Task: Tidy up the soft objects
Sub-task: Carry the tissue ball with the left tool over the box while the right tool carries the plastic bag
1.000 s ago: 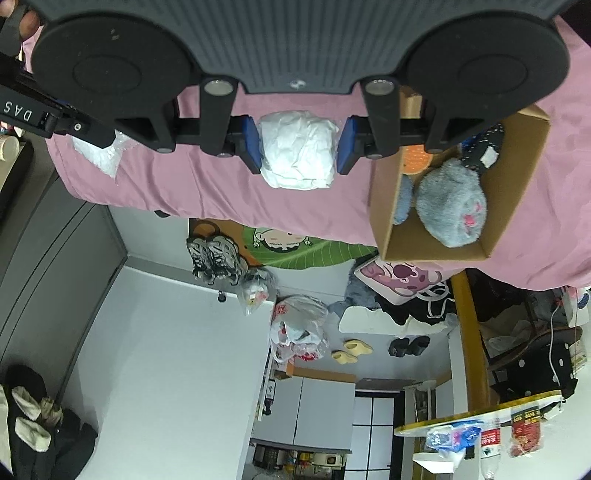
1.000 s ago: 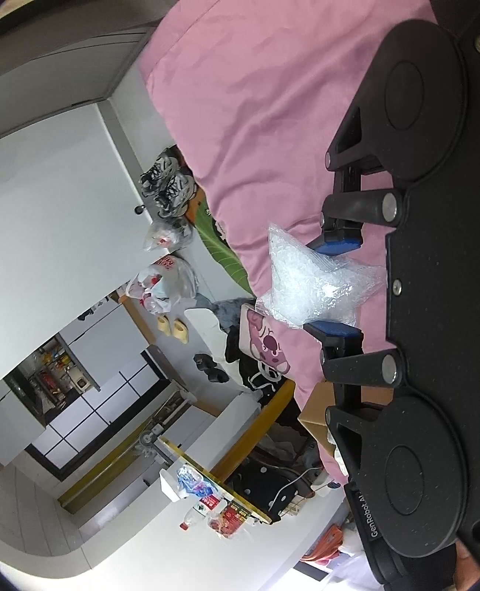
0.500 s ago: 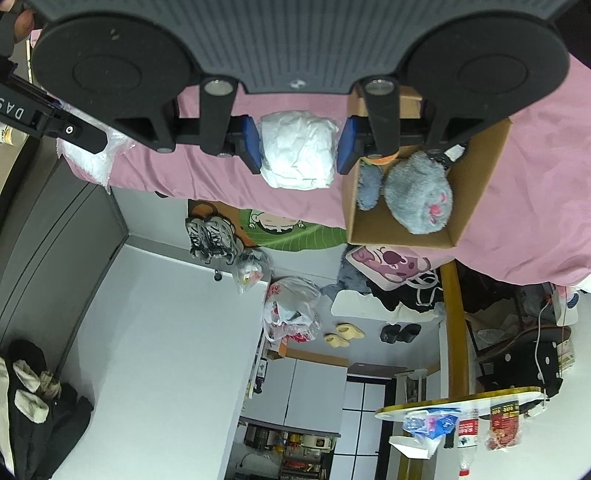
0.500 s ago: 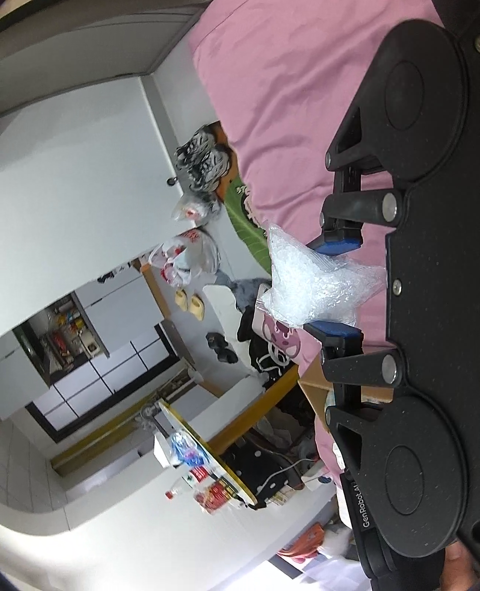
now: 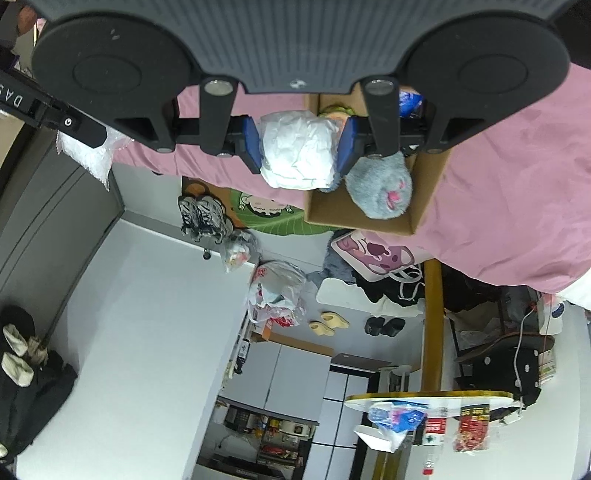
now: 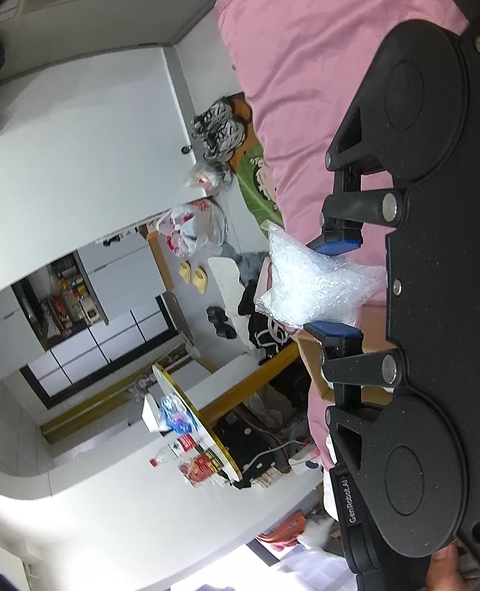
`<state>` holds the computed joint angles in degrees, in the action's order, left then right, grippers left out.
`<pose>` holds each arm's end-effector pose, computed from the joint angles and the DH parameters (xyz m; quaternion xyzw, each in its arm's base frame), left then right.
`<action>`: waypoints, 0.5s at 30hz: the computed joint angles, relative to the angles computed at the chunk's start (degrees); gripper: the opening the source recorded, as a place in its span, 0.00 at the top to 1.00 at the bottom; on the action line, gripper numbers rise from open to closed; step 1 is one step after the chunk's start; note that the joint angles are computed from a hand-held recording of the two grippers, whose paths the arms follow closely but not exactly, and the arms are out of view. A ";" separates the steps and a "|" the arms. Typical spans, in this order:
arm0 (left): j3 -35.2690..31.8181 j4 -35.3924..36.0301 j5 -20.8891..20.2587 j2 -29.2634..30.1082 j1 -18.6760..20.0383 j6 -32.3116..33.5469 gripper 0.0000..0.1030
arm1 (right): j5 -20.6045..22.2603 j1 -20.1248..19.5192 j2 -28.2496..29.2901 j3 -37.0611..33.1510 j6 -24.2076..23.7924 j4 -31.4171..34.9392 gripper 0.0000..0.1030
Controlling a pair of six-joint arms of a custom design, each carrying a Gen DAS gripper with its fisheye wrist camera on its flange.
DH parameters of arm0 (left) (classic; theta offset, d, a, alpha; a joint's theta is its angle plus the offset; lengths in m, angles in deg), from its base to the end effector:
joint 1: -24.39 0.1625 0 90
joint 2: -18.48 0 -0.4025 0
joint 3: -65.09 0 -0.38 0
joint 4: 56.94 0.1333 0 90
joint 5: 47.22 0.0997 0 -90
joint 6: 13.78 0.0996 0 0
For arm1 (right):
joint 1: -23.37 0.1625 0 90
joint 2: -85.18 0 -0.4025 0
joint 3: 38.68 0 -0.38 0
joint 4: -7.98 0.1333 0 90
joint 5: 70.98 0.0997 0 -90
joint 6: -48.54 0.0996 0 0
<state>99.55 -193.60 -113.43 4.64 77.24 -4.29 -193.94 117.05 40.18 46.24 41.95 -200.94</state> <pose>-0.3908 -0.8030 0.0868 0.3348 0.8939 -0.2621 0.1423 0.1224 -0.6706 0.2852 -0.1135 -0.7531 0.6042 0.2343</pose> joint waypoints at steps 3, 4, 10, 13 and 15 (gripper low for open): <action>-2.12 0.73 -0.20 0.63 0.67 -0.17 0.59 | -0.27 0.80 1.43 -2.34 -1.43 1.17 0.65; -3.08 1.24 -0.26 0.97 0.93 -0.35 0.59 | -0.36 1.02 1.91 -3.11 -1.74 1.49 0.65; -10.55 6.44 -1.20 3.84 2.47 -2.53 0.59 | -0.86 1.91 4.13 -6.23 -2.30 2.83 0.65; -13.27 7.74 -1.57 5.08 2.96 -2.54 0.59 | -1.46 2.08 4.92 -7.22 -1.99 3.48 0.65; -16.48 9.73 -2.10 6.61 3.28 -2.96 0.59 | -1.86 2.18 5.32 -7.75 -1.86 4.05 0.65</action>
<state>83.07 -183.86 -115.54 11.25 80.53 -7.25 -195.81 119.23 45.50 38.49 40.08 -196.88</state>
